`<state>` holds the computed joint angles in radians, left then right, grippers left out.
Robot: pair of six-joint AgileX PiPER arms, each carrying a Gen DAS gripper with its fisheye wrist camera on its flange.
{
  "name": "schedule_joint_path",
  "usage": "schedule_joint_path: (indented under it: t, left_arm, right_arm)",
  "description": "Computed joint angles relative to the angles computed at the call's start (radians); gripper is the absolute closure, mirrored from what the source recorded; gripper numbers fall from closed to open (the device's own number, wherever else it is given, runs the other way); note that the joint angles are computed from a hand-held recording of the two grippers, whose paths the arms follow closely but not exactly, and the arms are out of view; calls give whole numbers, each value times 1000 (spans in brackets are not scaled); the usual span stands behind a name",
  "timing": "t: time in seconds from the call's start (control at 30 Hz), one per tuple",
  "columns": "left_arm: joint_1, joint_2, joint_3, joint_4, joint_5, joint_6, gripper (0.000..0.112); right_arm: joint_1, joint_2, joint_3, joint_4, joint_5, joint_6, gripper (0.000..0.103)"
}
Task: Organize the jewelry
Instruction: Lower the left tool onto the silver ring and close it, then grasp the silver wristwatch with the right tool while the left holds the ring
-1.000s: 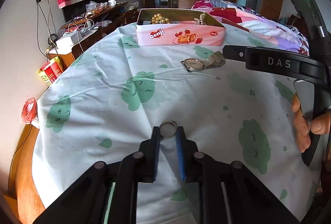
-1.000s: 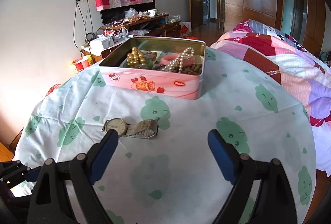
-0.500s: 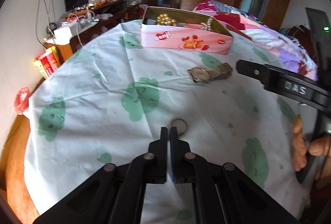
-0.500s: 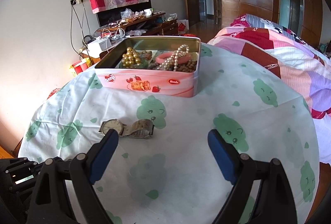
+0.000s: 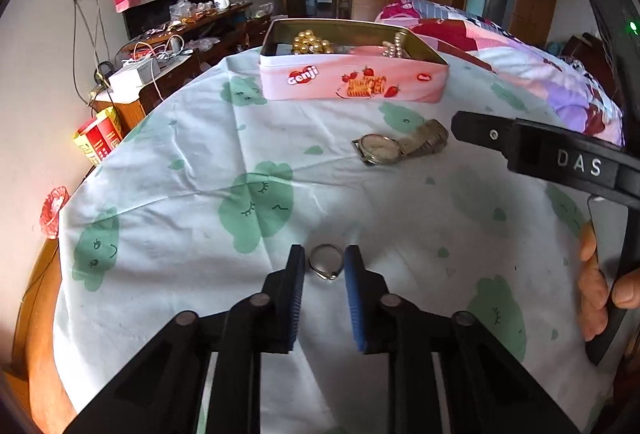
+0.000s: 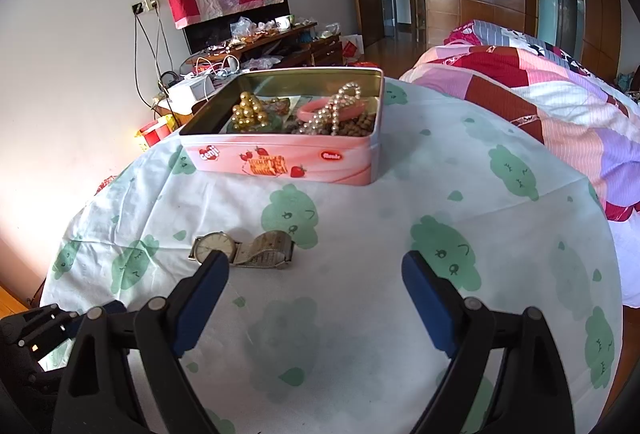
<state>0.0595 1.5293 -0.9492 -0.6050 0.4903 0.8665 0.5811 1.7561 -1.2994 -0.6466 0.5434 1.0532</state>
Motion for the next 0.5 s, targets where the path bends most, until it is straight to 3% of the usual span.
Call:
schedule_joint_path:
  t: [0.17,0.23,0.43,0.5]
  left_arm:
    - [29,23,-26,-57,30,56,97]
    - [38,57,-81,-40,67,18,112]
    - [83,162,-224,-44,173,-37,112]
    - [86,159,-219,-31,157,-46,112]
  right_arm:
    - [0,2,-3,7,0,-10,12]
    - [-2,9,-11,24,-4,-34,12]
    - [-3,66,-88,128,10,-215,12]
    - [-2,90,-132,145,33,-298,12]
